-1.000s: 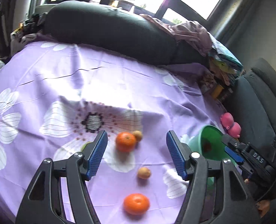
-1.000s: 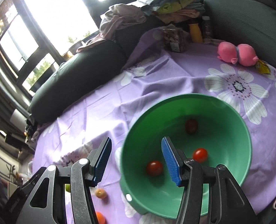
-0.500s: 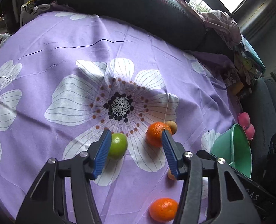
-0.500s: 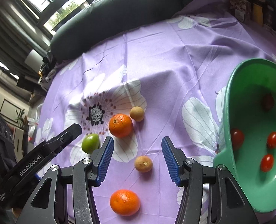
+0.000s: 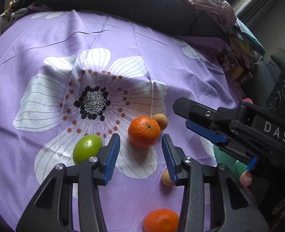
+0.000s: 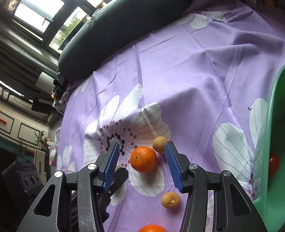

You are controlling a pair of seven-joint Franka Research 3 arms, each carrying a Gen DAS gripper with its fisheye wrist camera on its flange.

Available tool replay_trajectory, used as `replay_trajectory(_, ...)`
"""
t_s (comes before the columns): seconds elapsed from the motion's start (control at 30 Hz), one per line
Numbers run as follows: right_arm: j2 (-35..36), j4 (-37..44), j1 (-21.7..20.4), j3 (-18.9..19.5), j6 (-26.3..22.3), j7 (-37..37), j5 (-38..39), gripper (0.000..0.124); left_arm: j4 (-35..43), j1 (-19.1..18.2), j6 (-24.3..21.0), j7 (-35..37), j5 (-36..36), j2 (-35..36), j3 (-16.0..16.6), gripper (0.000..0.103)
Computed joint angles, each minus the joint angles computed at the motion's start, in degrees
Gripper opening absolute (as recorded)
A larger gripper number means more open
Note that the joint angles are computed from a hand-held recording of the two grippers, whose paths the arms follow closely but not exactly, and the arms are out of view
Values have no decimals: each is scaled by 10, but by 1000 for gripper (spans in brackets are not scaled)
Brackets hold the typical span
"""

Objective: Organize fruits
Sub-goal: 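Move the right tool to a mandarin orange and close on it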

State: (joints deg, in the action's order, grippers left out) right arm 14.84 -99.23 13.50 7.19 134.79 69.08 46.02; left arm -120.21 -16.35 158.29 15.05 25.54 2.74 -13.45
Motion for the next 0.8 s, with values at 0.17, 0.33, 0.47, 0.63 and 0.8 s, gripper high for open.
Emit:
replay_trajectory(0.17,41,38,7,0,-39,31,-38,43,20,-1,-9,30,-28,26,-2,39)
replay_trajectory(0.33,58,55,0,6,-70,32,-35,43,23,-2,-4,42,-47,35,1,37)
replay_trajectory(0.47,65,62,0,6,-81,37,-41,44,21,-3,2,45,-54,38,3,38)
replay_trajectory(0.63,71,66,-6,10,-86,29,-27,44,22,-7,-1,37,-41,37,6,38)
replay_trajectory(0.8,66,58,-10,11,-83,17,-14,42,19,-9,1,22,-24,33,8,37)
